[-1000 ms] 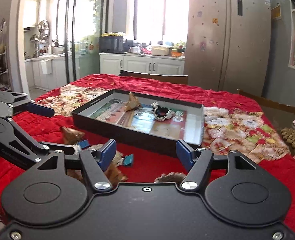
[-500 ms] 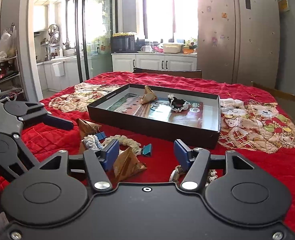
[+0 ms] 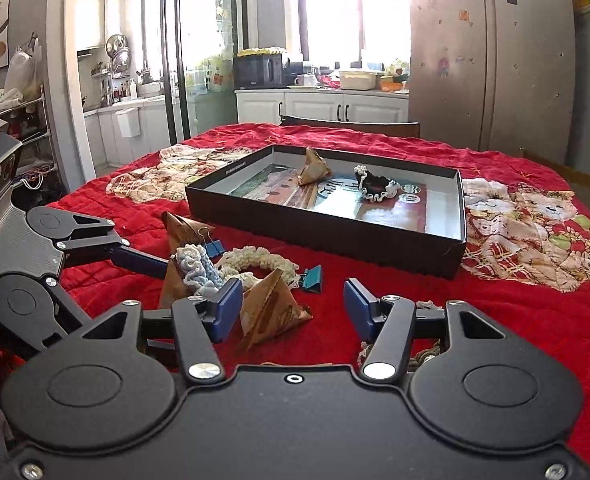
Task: Organize objects
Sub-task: 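Grasp a gold paper packet with the left tool while the right tool grasps another gold packet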
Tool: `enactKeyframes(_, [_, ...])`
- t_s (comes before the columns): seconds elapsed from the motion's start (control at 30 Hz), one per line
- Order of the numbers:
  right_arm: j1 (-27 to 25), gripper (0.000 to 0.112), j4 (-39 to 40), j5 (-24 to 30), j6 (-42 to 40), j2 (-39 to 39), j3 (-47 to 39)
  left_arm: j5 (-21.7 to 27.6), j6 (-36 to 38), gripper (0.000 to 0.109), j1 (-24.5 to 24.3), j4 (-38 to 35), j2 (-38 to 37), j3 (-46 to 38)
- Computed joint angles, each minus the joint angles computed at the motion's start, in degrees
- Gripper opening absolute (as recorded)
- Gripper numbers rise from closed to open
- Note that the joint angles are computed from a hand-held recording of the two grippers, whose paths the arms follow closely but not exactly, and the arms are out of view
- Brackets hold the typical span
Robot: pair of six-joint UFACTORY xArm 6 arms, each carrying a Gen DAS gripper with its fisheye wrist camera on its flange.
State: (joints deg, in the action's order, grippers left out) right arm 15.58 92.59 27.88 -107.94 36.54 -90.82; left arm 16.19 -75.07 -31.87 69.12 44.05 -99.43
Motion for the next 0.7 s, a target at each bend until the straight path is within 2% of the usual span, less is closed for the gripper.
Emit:
enactKeyframes(0.2, [0.13, 0.055, -3.18, 0.25, 3.64, 1.65, -1.56, -1.08, -0.26, 0.083, 0.37, -0.24, 1.25, -0.89])
enactKeyframes(0.47, [0.77, 0.054, -5.18, 0.41, 4.47, 2.69, -2.27, -2.12, -1.97, 0.073, 0.81, 0.81, 1.56, -1.18])
enactKeyframes(0.7, [1.45, 0.052, -9.53, -0.54, 8.54, 4.95, -4.50, -2.44, -2.92, 0.069, 1.16, 0.86, 1.85, -1.70])
